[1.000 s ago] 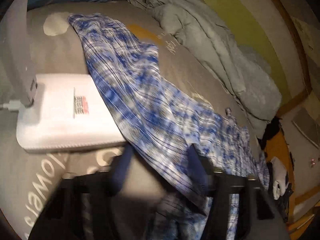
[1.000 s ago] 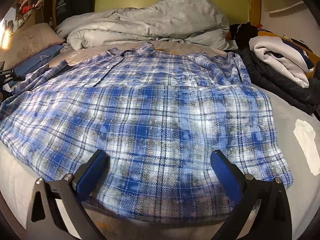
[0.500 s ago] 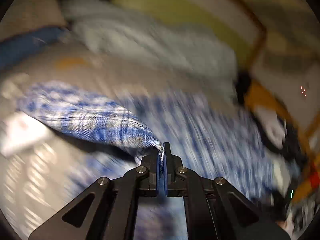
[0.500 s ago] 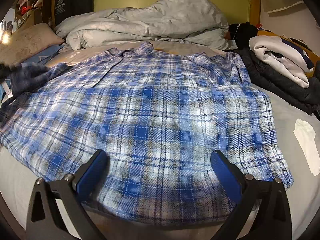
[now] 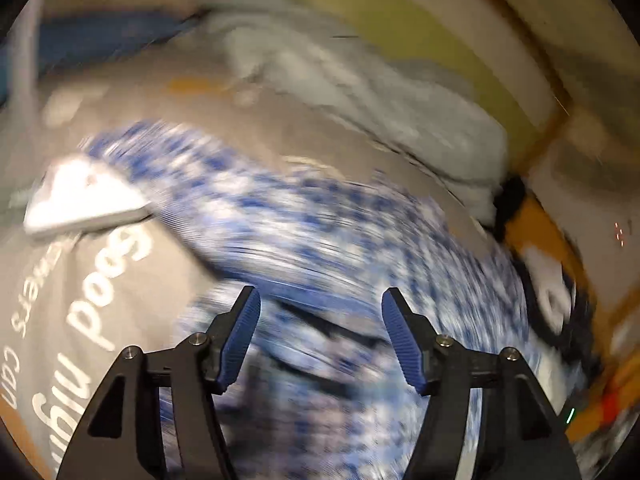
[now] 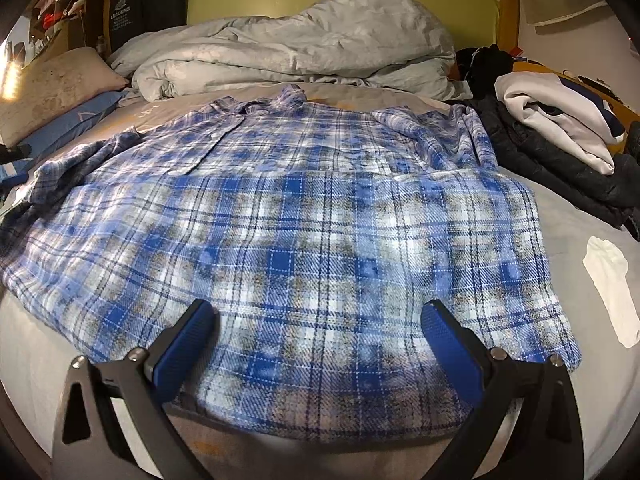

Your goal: Fold large clothes

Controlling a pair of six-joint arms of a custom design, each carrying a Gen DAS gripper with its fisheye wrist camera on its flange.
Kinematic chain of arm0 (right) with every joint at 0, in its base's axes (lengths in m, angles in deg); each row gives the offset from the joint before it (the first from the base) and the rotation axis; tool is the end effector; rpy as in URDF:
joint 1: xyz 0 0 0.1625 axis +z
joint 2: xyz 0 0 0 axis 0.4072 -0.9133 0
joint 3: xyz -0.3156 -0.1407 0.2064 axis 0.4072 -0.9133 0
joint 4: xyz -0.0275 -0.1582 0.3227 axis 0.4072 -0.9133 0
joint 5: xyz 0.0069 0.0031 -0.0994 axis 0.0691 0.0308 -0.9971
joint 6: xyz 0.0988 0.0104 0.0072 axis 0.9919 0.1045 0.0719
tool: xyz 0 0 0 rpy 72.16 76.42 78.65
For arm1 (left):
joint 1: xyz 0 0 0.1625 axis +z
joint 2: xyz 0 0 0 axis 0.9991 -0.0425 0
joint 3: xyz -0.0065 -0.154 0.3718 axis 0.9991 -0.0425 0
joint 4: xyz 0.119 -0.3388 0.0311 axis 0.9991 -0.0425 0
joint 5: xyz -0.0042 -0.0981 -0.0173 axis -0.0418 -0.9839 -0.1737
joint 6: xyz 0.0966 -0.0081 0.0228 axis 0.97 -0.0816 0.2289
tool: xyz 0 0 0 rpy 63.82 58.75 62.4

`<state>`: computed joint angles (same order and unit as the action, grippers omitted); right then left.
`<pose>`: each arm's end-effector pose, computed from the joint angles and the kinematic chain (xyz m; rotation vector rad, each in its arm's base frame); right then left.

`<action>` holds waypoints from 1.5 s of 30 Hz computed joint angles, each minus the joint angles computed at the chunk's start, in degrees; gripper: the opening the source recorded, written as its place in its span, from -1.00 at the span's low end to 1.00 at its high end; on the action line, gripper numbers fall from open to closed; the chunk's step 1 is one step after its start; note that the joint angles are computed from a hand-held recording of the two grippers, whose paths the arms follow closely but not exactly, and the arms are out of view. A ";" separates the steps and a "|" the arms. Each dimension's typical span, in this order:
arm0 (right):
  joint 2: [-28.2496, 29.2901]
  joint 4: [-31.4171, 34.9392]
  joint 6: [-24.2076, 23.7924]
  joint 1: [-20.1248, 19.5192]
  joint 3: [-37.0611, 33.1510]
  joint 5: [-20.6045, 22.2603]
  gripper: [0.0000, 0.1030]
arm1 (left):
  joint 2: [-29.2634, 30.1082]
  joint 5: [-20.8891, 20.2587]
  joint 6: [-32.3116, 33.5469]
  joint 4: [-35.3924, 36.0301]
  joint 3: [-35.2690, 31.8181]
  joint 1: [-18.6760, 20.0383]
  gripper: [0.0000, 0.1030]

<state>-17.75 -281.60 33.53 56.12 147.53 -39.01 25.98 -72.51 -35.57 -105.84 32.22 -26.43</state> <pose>-0.0047 -0.5969 0.2232 0.4527 -2.1881 0.8929 -0.1448 -0.6449 0.1554 0.0192 2.6925 -1.1309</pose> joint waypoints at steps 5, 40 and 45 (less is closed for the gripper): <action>-0.04 -0.19 -0.20 -0.10 0.10 0.13 1.00 | 0.64 2.12 -3.22 3.54 -4.70 4.35 -0.02; -8.12 -7.49 6.69 -1.65 4.72 3.02 1.00 | 27.59 0.13 18.64 16.84 -29.91 -12.42 -0.98; -7.98 -6.91 6.61 -1.47 4.30 2.79 1.00 | 22.08 -0.70 20.60 12.56 -17.78 -12.91 -0.19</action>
